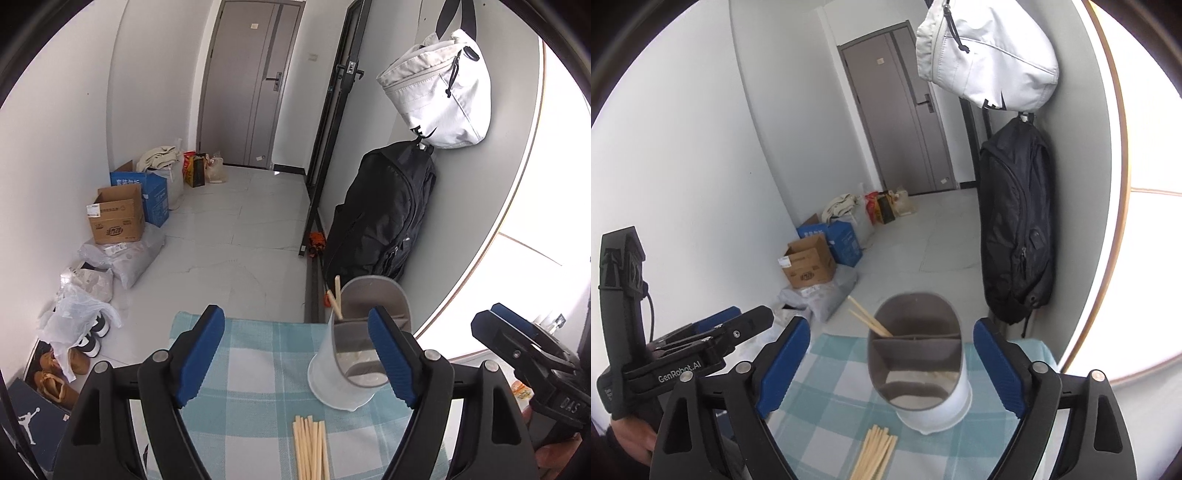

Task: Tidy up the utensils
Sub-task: 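Return the right tool to the bundle and grasp more chopsticks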

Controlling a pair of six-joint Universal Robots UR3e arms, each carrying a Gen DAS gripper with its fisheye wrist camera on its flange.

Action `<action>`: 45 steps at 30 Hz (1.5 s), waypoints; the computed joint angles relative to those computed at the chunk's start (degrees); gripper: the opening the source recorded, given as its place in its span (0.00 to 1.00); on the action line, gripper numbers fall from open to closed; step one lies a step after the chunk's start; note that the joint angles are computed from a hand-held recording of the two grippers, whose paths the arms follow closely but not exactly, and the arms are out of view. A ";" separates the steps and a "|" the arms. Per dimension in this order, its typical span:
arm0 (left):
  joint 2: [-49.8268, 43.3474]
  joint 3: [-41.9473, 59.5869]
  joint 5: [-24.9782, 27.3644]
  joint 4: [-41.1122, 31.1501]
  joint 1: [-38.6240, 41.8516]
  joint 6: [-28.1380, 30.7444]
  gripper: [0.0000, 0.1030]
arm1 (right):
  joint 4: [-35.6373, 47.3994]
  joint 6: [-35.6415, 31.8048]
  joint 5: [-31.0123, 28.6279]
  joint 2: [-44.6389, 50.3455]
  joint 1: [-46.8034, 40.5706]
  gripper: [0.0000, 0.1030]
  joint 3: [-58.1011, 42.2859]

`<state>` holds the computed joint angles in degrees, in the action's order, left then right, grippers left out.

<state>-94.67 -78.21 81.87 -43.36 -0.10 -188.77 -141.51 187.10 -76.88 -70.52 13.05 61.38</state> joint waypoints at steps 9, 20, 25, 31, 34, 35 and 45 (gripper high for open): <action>5.78 -15.71 4.38 8.03 -1.07 0.48 0.76 | -7.94 -0.33 -0.63 -6.14 2.64 0.94 17.54; 7.48 -24.41 1.59 9.15 3.71 1.97 0.76 | -0.31 0.22 3.50 -2.85 2.53 0.87 20.04; 6.73 -24.09 -0.67 6.59 5.97 0.72 0.76 | 8.09 -1.01 4.23 3.02 3.66 0.61 13.82; 5.63 -23.31 -0.21 6.14 6.57 0.14 0.76 | 19.85 -1.89 0.71 12.12 5.98 0.39 1.11; 4.58 -23.01 -0.25 6.31 7.36 0.47 0.76 | 24.64 -3.10 -0.39 16.71 6.63 0.36 -6.35; 4.24 -22.64 -0.02 5.95 7.37 0.35 0.76 | 27.02 -3.42 -1.62 19.13 7.11 0.35 -10.34; 4.42 -22.48 -3.03 2.42 10.09 0.44 0.76 | 37.16 -3.62 -7.19 26.56 8.31 0.17 -23.19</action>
